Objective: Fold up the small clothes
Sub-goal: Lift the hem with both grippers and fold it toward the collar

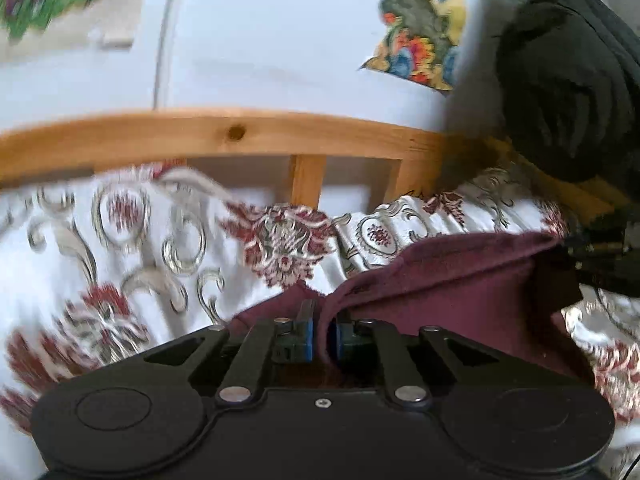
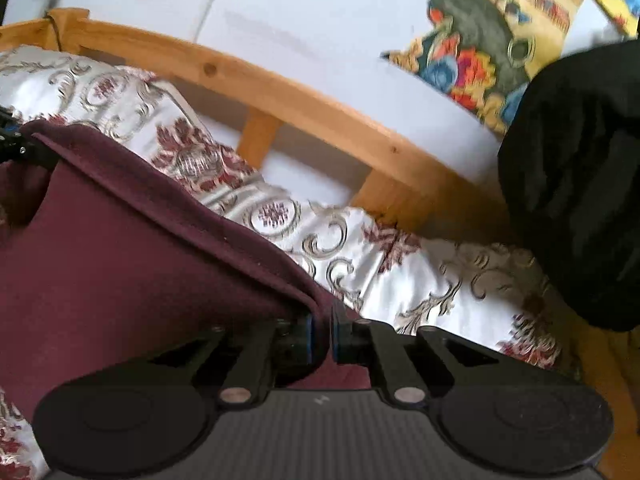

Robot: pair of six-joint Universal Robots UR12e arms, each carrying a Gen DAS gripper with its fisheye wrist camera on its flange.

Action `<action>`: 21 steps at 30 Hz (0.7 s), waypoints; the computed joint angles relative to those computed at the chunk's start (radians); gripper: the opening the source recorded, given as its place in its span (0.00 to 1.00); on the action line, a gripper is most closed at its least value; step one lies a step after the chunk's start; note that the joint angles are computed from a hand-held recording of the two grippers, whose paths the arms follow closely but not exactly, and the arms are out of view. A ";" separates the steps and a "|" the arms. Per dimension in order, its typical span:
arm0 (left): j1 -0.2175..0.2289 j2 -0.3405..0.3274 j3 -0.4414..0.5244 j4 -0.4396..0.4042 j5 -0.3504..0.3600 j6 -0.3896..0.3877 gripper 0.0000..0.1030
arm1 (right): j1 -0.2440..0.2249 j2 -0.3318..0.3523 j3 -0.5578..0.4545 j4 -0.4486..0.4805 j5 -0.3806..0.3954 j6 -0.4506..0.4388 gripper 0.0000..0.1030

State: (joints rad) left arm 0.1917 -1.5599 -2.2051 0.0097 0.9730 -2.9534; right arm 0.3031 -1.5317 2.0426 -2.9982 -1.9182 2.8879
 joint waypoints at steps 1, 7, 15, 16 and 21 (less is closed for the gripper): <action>0.002 -0.009 -0.001 -0.003 -0.001 -0.034 0.16 | -0.002 0.005 -0.001 0.004 0.006 0.001 0.09; 0.015 -0.046 0.006 -0.040 -0.005 -0.071 0.37 | 0.003 0.048 -0.014 0.011 0.002 -0.001 0.09; 0.048 -0.052 0.008 -0.099 -0.039 -0.172 0.77 | -0.012 0.082 -0.025 0.026 0.024 0.067 0.10; 0.050 -0.051 0.008 -0.100 -0.038 -0.178 0.82 | -0.014 0.084 -0.025 0.027 0.027 0.069 0.10; 0.074 -0.051 0.021 -0.137 -0.090 -0.210 0.84 | -0.024 0.094 -0.026 0.027 0.032 0.078 0.14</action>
State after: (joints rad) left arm 0.2656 -1.6106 -2.1845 -0.1274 0.8827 -3.1634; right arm 0.2792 -1.4379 2.0166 -2.9716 -1.8863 2.9660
